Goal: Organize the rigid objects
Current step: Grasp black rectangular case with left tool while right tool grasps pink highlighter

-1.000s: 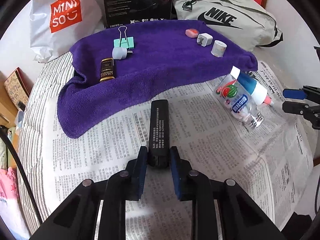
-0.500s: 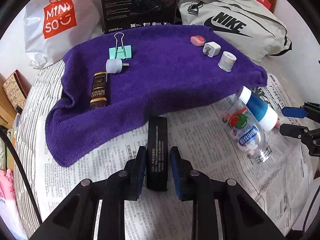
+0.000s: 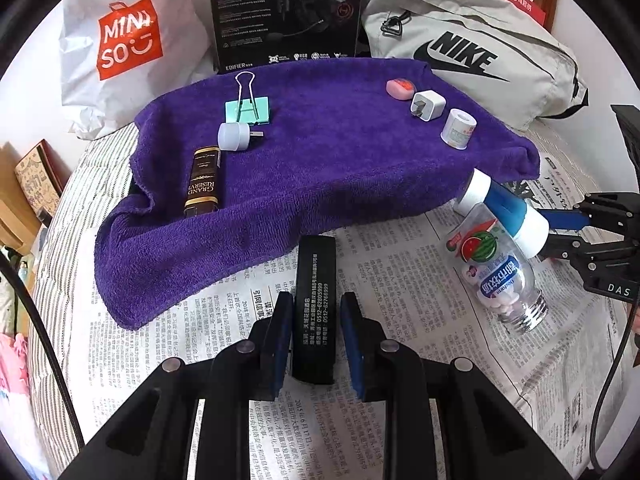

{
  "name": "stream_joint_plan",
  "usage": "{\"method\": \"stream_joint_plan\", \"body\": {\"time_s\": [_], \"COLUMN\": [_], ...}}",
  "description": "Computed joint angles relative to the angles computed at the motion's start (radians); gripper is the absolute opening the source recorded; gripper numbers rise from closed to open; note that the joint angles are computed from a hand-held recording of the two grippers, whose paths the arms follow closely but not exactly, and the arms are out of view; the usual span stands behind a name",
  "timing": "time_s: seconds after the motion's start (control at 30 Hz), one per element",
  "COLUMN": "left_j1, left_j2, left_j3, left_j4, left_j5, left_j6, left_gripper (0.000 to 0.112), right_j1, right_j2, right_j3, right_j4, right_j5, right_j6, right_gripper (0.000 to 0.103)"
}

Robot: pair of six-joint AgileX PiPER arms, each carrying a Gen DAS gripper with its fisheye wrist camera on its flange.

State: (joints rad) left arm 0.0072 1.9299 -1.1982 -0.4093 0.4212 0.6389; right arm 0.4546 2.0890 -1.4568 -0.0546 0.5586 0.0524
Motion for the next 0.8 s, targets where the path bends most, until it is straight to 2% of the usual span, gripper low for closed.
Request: {"method": "stream_joint_plan", "body": {"time_s": [0.07, 0.23, 0.4, 0.47, 0.53, 0.67, 0.8], "left_j1": [-0.001, 0.006, 0.003, 0.007, 0.009, 0.002, 0.003], "left_j2": [-0.008, -0.025, -0.044, -0.047, -0.046, -0.045, -0.046], "left_j3": [0.020, 0.073, 0.144, 0.153, 0.150, 0.152, 0.152], "left_j4": [-0.023, -0.151, -0.371, -0.432, -0.433, -0.415, -0.415], "left_j5": [-0.028, -0.093, -0.182, -0.186, -0.183, -0.194, -0.195], "left_j6": [0.016, 0.127, 0.336, 0.396, 0.395, 0.377, 0.378], "left_gripper": [0.024, 0.024, 0.024, 0.024, 0.024, 0.024, 0.024], "right_j1": [0.003, -0.012, 0.002, 0.004, -0.002, 0.001, 0.000], "right_j2": [0.000, -0.041, -0.071, -0.081, -0.082, -0.084, -0.081], "right_j3": [0.001, 0.114, 0.209, 0.253, 0.258, 0.263, 0.261], "right_j4": [-0.007, 0.050, -0.059, -0.113, -0.065, -0.123, -0.105], "right_j5": [-0.009, -0.156, -0.290, -0.360, -0.370, -0.372, -0.374], "right_j6": [-0.002, -0.037, 0.084, 0.133, 0.089, 0.141, 0.124], "right_gripper": [0.032, 0.032, 0.033, 0.033, 0.033, 0.033, 0.033]}}
